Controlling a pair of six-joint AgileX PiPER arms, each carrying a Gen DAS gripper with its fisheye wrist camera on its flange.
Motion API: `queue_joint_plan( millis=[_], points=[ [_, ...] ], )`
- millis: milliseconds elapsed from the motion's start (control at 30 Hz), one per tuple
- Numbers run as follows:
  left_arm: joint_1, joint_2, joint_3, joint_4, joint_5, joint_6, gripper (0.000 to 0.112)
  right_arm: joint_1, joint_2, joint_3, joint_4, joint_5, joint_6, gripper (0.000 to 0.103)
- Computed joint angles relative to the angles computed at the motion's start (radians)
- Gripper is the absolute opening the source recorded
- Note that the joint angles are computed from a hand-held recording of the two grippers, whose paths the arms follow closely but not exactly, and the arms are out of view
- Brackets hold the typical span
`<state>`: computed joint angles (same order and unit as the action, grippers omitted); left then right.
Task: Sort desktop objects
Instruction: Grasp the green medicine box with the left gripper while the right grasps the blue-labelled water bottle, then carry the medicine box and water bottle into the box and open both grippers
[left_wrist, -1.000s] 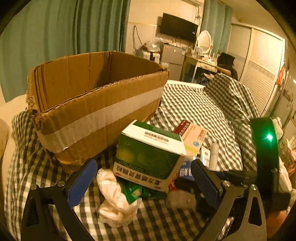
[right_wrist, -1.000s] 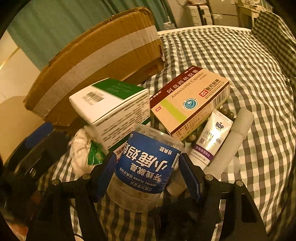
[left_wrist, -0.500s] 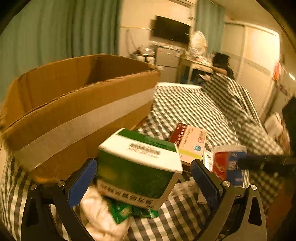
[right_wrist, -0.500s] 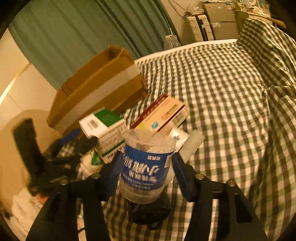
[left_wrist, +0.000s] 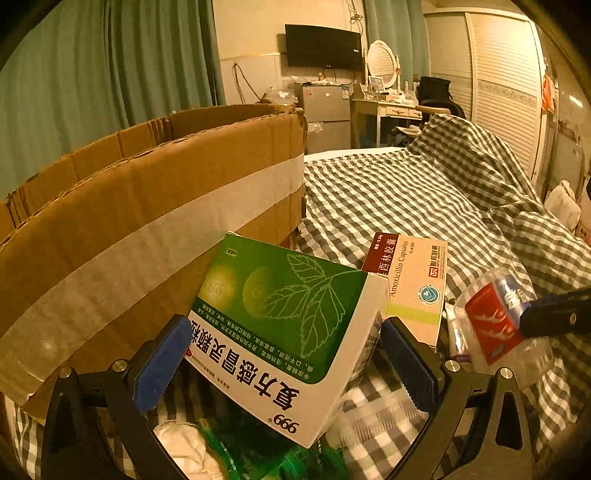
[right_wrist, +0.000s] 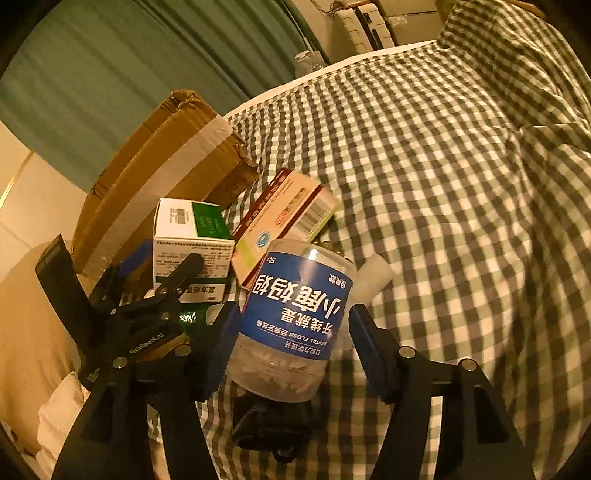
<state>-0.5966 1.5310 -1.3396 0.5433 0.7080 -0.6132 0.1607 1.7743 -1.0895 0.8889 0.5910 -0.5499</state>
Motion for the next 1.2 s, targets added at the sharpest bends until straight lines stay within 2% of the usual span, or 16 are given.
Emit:
queue_joint_plan(
  millis=[67, 167, 267, 367, 500, 600, 667, 733, 833, 1100, 1200],
  points=[
    [-0.021, 0.012, -0.014, 0.029, 0.023, -0.060, 0.103, 0.027, 0.017, -0.020, -0.034, -0.018, 0.038, 0.067],
    [-0.037, 0.004, -0.027, 0.005, 0.065, -0.093, 0.103, 0.065, 0.075, -0.051, -0.006, -0.035, 0.034, 0.069],
    [-0.039, -0.015, -0.049, -0.092, 0.123, -0.085, 0.103, 0.079, 0.107, -0.067, -0.003, -0.023, 0.033, 0.069],
    [-0.047, -0.013, -0.102, -0.129, 0.197, -0.137, 0.103, 0.112, 0.083, -0.055, -0.097, -0.062, 0.107, 0.067],
    [0.007, 0.004, -0.158, -0.251, 0.220, -0.165, 0.103, 0.146, 0.021, -0.013, -0.239, -0.127, 0.198, 0.067],
    [0.080, 0.033, -0.194, -0.381, 0.232, -0.211, 0.103, 0.124, -0.007, 0.014, -0.232, -0.136, 0.192, 0.067],
    [0.109, 0.053, -0.221, -0.407, 0.239, -0.302, 0.103, 0.096, -0.017, 0.034, -0.186, -0.134, 0.146, 0.067],
    [0.121, 0.094, -0.280, -0.413, 0.280, -0.336, 0.103, 0.094, -0.021, 0.039, -0.199, -0.132, 0.159, 0.067],
    [0.123, 0.150, -0.350, -0.411, 0.322, -0.347, 0.088, 0.086, -0.032, 0.049, -0.155, -0.128, 0.119, 0.067],
    [0.061, 0.109, -0.323, -0.345, 0.352, -0.389, 0.088, 0.070, -0.069, 0.094, -0.068, -0.163, 0.051, 0.067],
    [0.014, 0.080, -0.334, -0.290, 0.389, -0.418, 0.087, 0.081, -0.087, 0.110, -0.061, -0.184, 0.048, 0.067]
  ],
)
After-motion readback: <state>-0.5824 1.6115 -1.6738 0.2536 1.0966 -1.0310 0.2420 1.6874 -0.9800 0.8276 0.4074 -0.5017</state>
